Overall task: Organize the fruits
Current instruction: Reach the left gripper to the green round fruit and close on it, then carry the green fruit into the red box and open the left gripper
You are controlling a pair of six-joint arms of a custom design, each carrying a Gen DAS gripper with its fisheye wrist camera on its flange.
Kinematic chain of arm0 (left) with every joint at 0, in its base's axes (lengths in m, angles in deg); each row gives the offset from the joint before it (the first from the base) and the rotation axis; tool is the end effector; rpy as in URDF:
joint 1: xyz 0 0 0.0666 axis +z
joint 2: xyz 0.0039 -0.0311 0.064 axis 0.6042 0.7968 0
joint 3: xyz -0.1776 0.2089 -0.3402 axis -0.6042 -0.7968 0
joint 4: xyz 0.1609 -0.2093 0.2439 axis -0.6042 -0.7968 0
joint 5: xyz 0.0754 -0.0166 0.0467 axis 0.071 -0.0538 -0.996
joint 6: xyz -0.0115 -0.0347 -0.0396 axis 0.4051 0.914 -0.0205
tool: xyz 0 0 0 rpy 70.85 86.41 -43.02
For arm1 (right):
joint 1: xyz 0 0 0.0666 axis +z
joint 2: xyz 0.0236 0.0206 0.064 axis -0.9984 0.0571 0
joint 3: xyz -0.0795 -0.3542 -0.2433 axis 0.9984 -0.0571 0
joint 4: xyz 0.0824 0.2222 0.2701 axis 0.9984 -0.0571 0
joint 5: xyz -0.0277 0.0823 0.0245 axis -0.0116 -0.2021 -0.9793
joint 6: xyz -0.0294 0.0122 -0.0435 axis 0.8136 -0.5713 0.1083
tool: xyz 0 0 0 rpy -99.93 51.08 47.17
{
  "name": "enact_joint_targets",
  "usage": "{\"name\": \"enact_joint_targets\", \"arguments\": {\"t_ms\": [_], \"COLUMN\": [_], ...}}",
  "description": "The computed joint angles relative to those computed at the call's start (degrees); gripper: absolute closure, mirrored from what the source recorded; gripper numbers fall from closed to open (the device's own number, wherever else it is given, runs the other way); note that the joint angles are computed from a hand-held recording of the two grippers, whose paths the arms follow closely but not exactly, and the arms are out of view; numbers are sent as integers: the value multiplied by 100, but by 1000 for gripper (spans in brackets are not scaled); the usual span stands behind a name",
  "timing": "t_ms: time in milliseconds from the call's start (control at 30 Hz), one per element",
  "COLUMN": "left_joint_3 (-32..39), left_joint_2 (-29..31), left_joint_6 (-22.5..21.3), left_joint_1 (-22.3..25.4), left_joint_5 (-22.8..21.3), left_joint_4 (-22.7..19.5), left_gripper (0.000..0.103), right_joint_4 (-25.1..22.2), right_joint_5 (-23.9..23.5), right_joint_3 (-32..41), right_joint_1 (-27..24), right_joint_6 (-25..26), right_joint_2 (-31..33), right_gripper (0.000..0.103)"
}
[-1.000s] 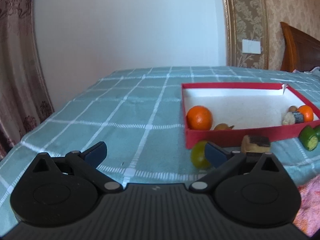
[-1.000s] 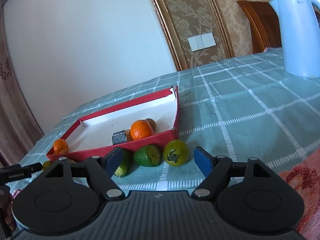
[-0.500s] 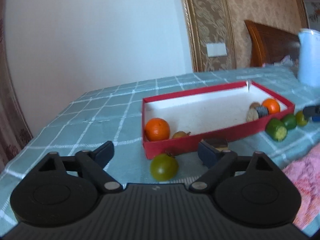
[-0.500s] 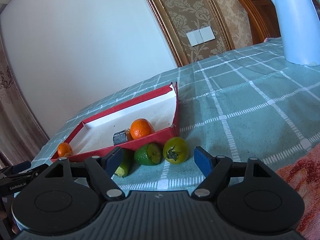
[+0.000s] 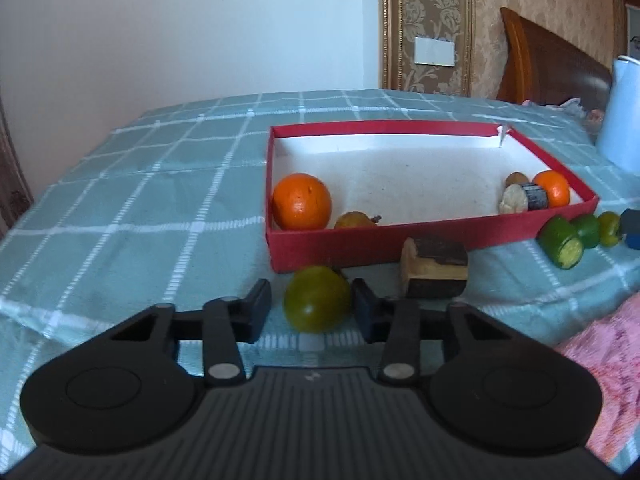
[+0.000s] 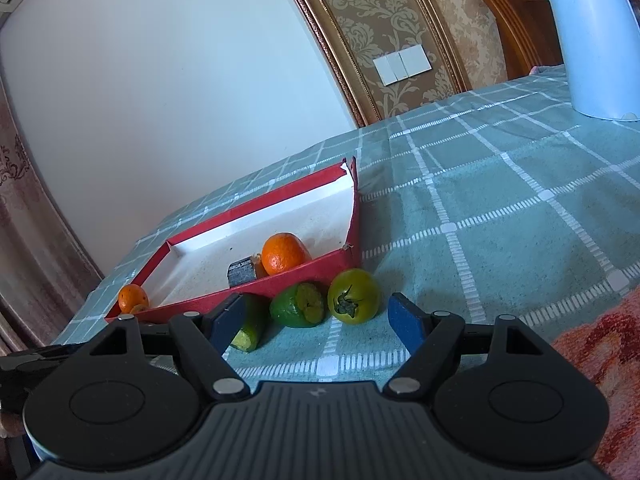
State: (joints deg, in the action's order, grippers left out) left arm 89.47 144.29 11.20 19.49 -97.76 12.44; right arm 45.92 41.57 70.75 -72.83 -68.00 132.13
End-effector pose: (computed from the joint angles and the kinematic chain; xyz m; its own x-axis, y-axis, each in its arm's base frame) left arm 0.4534 -0.1316 0.4304 -0.5650 -0.0365 -0.8243 -0.1172 0.9924 0.0363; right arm 0.5060 0.1348 0.4405 -0.5749 0.1897 -0.7959 -0.2944 0.8596 0.4176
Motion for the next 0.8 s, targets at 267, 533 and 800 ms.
{"name": "enact_joint_targets", "arguments": {"t_ms": [267,533,800], "left_joint_3": [-19,-65,-99], "left_joint_2": [-27,-69,-99], "left_joint_6": [244,475,569], "left_joint_1": [-57,-108,-99], "left_joint_5": [-214,-489,-541], "left_joint_4": [-9,-58,-53], "left_gripper": [72,72,72], "right_joint_4": [-25,-21,-102], "right_joint_5": [-21,38,150], "right_joint_3": [13,3,33], "right_joint_1": [-8,-5,17], "right_joint_6": [-42,-61,-70], "right_joint_2": [17,12,19], "right_gripper": [25,25,25]}}
